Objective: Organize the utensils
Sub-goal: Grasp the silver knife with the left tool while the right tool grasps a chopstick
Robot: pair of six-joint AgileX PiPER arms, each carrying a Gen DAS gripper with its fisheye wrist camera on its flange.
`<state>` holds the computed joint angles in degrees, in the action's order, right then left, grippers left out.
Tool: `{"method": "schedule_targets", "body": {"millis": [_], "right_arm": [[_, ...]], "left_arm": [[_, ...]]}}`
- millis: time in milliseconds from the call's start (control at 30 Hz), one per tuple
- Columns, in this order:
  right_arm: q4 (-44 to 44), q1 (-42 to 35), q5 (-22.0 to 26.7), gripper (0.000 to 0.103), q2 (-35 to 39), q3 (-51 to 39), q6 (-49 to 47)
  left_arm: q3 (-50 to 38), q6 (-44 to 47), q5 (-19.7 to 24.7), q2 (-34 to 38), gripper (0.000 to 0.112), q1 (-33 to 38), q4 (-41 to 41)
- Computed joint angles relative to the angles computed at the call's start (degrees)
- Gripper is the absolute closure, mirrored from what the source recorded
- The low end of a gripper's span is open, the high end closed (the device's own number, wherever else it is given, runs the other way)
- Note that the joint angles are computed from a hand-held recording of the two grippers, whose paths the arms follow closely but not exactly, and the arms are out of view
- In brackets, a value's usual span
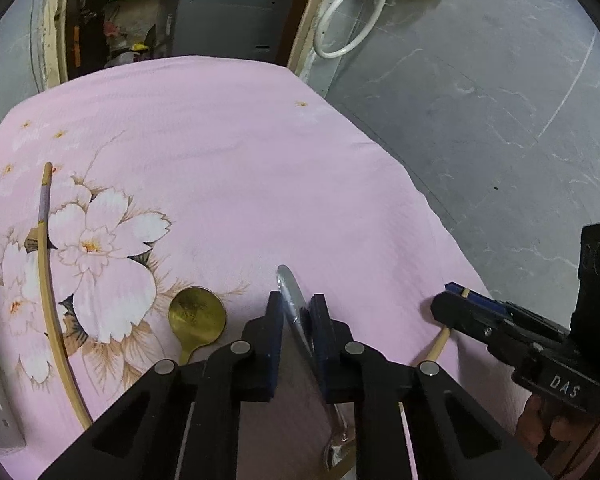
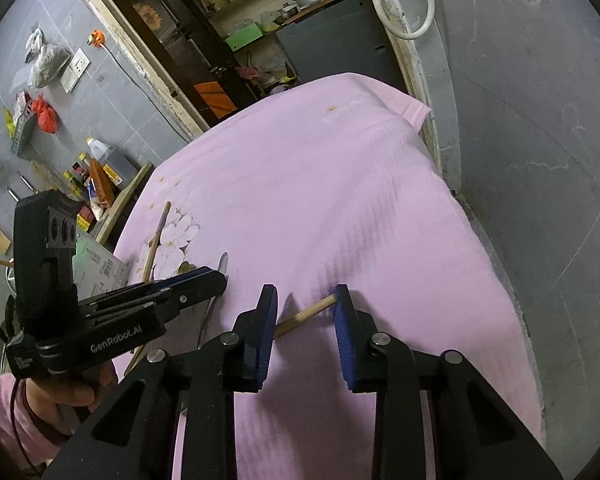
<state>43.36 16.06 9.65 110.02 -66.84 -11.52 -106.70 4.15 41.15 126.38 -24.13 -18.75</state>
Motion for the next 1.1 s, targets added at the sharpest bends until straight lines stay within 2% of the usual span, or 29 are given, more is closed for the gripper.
{"method": "schedule_targets", "body": {"millis": [133,267,367,567,733,833,967,1033,1100], "right_arm": [[4.6,-0.7,0.5,0.080,-0.4,0.2,-4.1],[15.9,-1.9,1.0,0.083,-1.1,1.4,-14.4],[19.7,-2.3,1.0,0.085,-1.9,2.4,-18.0],[14.4,-2.7,1.3,0.085,-3.5,3.6,-12.5],[13.4,-3.5,2.2,0.085,-3.8,3.8,-11.9],[13.7,-3.7,2.6,0.085,-4.0,4.1,-12.4],[12.6,-4.1,3.3,0.085,-3.6,3.4,-11.9],[12.6,-4.2,3.6,0.085,-3.5,3.2,-12.2],[12.6,-4.3,3.5,0.085,-3.7,3.2,-12.6]], "left_arm": [[-2.2,-1.7,2.4,0.7,0.102,-0.4,1.5],[-3.1,-0.9,4.5,1.0,0.105,0.7,-1.9],[-2.8,-1.2,4.9,1.0,0.109,0.8,-3.3],[-2.9,-1.0,8.3,0.9,0.111,1.8,-5.7],[-9.8,-5.9,16.7,3.9,0.110,2.8,-3.8],[-12.9,-6.5,20.1,5.2,0.106,1.9,-2.9],[-14.2,-5.7,21.7,5.6,0.091,1.5,-3.8],[-17.0,-6.6,23.4,6.9,0.090,0.9,-2.6],[-22.4,-7.8,27.1,9.4,0.090,0.1,-0.2]]}}
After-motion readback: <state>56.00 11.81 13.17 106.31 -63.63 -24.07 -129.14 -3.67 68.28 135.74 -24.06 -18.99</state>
